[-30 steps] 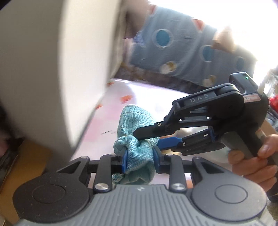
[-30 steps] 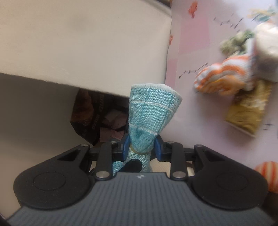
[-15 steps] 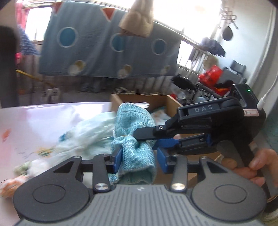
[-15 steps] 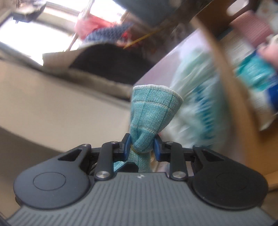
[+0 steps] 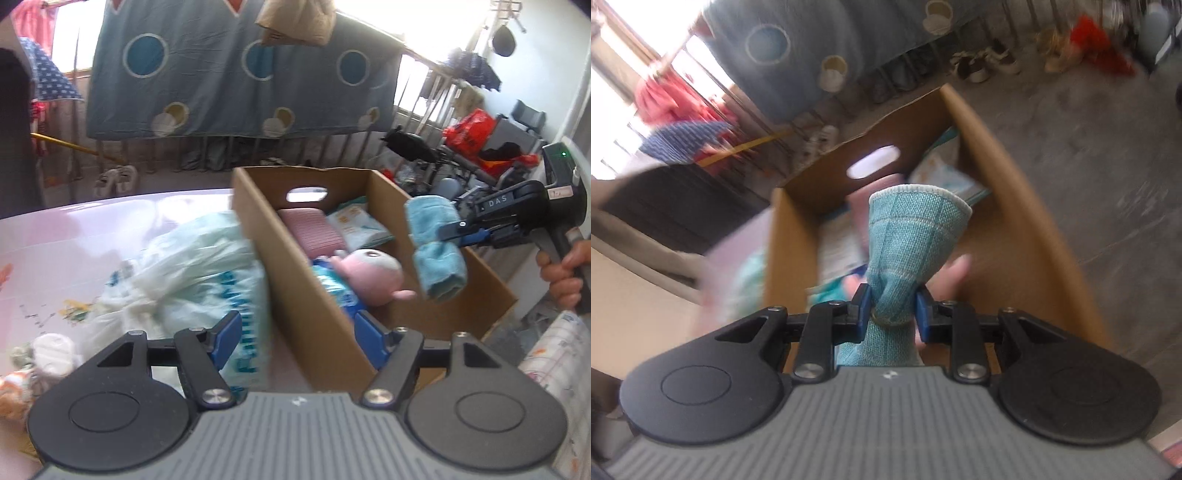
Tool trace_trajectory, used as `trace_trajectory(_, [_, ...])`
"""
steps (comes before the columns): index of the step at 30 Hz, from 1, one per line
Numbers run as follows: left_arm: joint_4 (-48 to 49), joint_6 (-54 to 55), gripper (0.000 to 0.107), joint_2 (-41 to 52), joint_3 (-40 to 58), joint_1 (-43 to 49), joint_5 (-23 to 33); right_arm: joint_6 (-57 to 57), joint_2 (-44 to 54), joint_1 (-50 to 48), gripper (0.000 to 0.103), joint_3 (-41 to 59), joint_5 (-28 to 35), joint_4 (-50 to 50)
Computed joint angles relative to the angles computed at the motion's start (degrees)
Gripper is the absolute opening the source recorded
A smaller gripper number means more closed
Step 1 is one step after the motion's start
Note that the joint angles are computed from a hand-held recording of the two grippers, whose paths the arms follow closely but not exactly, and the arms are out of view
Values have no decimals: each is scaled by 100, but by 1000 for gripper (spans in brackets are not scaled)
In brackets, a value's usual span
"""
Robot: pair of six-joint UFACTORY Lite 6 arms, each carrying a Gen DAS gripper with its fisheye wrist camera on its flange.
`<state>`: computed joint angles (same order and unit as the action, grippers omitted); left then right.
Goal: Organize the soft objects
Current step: 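Carry the towel into the cardboard box and open the right gripper, then move the right gripper to the white yogurt cup and grasp it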
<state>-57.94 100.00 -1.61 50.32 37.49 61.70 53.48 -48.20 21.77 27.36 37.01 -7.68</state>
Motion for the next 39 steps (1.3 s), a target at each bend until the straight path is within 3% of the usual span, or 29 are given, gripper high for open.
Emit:
trace_trajectory(7, [150, 83, 71, 629, 699, 966, 82, 1111, 2579, 357, 29, 874, -211, -2023])
trace_trajectory(10, [63, 338, 71, 754, 778, 1356, 46, 1634, 3044, 514, 35, 985, -289, -2520])
trace_trajectory(16, [-48, 862, 72, 1026, 1004, 2118, 195, 2733, 2405, 1079, 39, 729, -266, -2797])
trace_trajectory(20, [-49, 1030, 74, 1322, 1375, 2634, 417, 4360, 1288, 2570, 46, 508, 479, -3340])
trace_trajectory(25, [-102, 1397, 74, 1634, 1720, 3164, 585, 6786, 1323, 4632, 52, 692, 1069, -4448])
trace_trajectory(29, [-55, 1501, 74, 1949, 2055, 3488, 680, 8420, 2127, 5390, 53, 993, 621, -5422])
trace_trajectory(36, [-34, 1697, 74, 2588, 2619, 3906, 511, 10711, 4397, 5349, 54, 2211, -875, -7629])
trace_trajectory(39, [5, 1563, 74, 2877, 2901, 3970, 339, 10826, 5610, 5163, 54, 3236, -1438, -8071])
